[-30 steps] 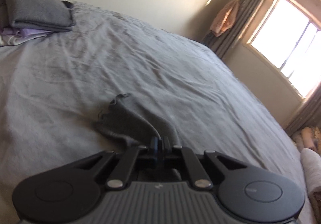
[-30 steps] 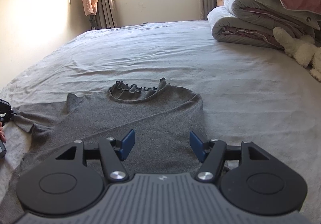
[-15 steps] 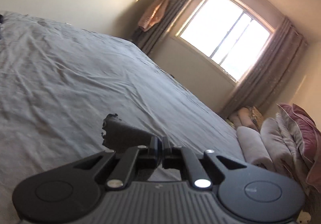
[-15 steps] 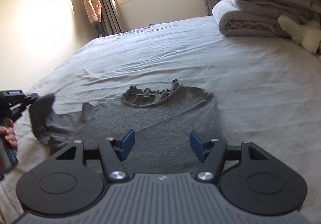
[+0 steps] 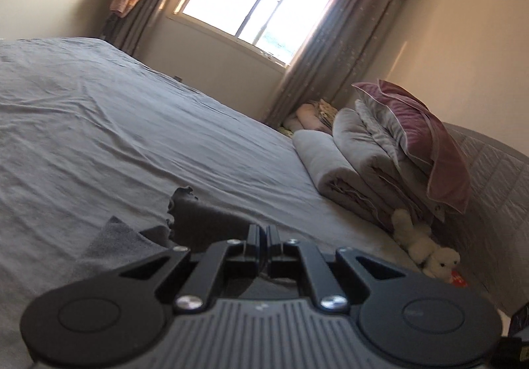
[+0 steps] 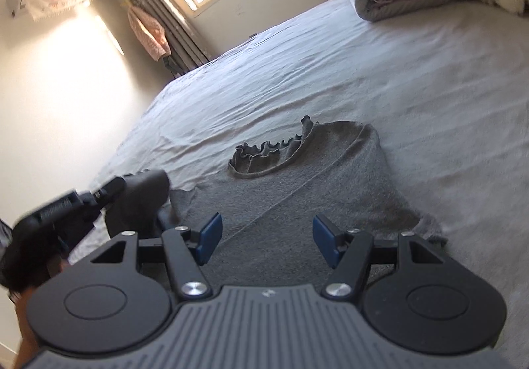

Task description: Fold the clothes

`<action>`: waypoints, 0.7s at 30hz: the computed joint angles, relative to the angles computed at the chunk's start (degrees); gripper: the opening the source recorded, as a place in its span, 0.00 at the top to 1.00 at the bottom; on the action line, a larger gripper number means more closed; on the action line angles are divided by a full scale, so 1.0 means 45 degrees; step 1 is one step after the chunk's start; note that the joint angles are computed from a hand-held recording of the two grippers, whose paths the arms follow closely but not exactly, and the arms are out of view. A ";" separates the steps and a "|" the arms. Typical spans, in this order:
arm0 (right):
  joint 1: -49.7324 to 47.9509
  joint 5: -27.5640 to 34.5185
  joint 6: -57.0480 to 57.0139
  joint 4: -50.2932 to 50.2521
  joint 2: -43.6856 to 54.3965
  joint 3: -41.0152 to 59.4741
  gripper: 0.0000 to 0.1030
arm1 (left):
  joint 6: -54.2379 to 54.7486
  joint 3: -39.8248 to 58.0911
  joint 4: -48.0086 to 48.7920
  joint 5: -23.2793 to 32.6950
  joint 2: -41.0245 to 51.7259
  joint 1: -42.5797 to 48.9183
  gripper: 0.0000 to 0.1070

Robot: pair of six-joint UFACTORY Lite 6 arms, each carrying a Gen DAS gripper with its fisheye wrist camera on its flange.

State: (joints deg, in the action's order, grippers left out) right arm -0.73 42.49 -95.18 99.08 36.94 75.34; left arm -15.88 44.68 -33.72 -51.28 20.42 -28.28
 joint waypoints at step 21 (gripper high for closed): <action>-0.1367 0.2226 0.5543 -0.2866 0.2144 0.2466 0.37 | -0.0717 0.1180 0.6206 0.2217 0.2428 -0.1368 0.97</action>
